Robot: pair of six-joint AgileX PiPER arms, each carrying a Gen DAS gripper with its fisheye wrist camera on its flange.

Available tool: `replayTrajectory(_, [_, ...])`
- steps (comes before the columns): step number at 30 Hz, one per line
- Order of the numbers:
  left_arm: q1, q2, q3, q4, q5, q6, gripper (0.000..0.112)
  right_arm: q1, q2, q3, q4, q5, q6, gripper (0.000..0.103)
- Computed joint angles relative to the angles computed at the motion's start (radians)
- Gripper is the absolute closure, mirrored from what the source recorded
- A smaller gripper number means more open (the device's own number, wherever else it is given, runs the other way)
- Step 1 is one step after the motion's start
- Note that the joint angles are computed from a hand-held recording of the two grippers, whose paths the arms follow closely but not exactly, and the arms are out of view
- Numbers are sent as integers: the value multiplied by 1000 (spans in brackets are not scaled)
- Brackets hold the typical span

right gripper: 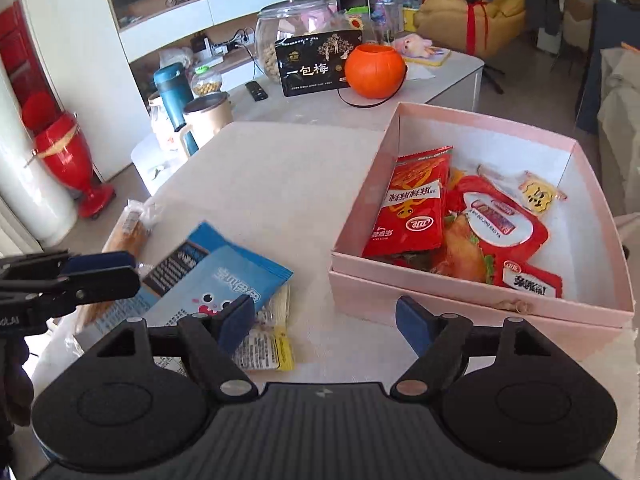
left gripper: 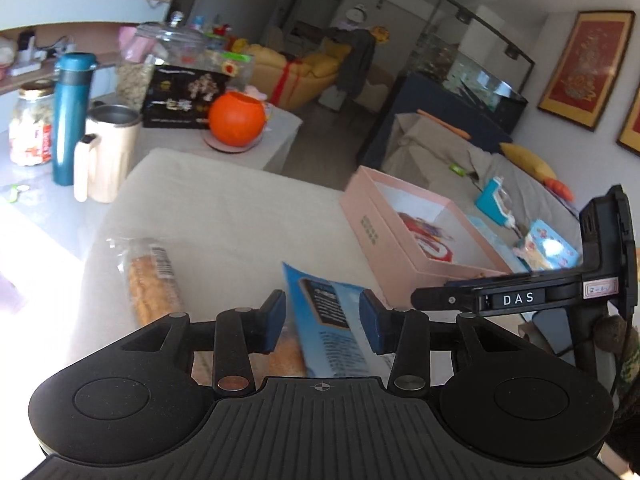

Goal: Organize snacks
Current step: 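Grasp the blue Baobei Yiyi snack bag with the right tool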

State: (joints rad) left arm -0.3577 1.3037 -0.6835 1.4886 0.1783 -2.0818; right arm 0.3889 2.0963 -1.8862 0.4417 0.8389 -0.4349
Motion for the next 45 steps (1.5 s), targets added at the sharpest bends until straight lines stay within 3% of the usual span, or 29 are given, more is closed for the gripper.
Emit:
replayTrajectory(4, [-60,-68,9,-279,255,180,67,-13,80,-75,-11,-41,97,25])
replayTrajectory(7, [-65,-103,31,-343,353,195,67,-37,71,-34,109,-33,85,25])
replayTrajectory(9, [-39,-97,34,-371,341,211,67,-51,29,46,264,-27,-30,24])
replayTrajectory(13, [-62,8,-18,-371,318,238,66,9,-15,103,326,-20,-90,19])
replayTrajectory(16, [-140,72,-75,-398,381,325,66,64,-19,98,254,4,-82,19])
replayTrajectory(19, [-213,89,-94,-372,405,375,65,101,-73,180,123,-60,-91,19])
replayTrajectory(21, [-247,104,-108,-361,412,402,65,77,-120,257,119,-93,-128,16])
replayTrajectory(23, [-252,116,-120,-363,400,395,64,58,-142,288,55,-117,-73,16])
replayTrajectory(25, [-248,114,-116,-358,382,362,64,38,-175,341,-22,-183,-3,16])
replayTrajectory(27, [-267,112,-111,-347,412,324,64,5,-204,383,12,-207,-9,16])
replayTrajectory(30, [-305,98,-92,-316,493,231,65,-54,-209,376,217,-127,-110,16])
replayTrajectory(33, [-313,48,-56,-292,520,146,65,-36,-178,337,285,-99,-80,16])
replayTrajectory(37, [-337,-10,-45,-314,579,160,65,75,-71,198,137,-109,142,16])
replayTrajectory(39, [-358,-30,-47,-332,610,187,65,127,-33,146,43,-109,208,8])
replayTrajectory(42, [-379,-57,-34,-348,621,199,65,158,-65,199,31,-133,87,13])
replayTrajectory(45, [-389,-52,-27,-339,592,175,65,140,-157,349,42,-204,-32,17])
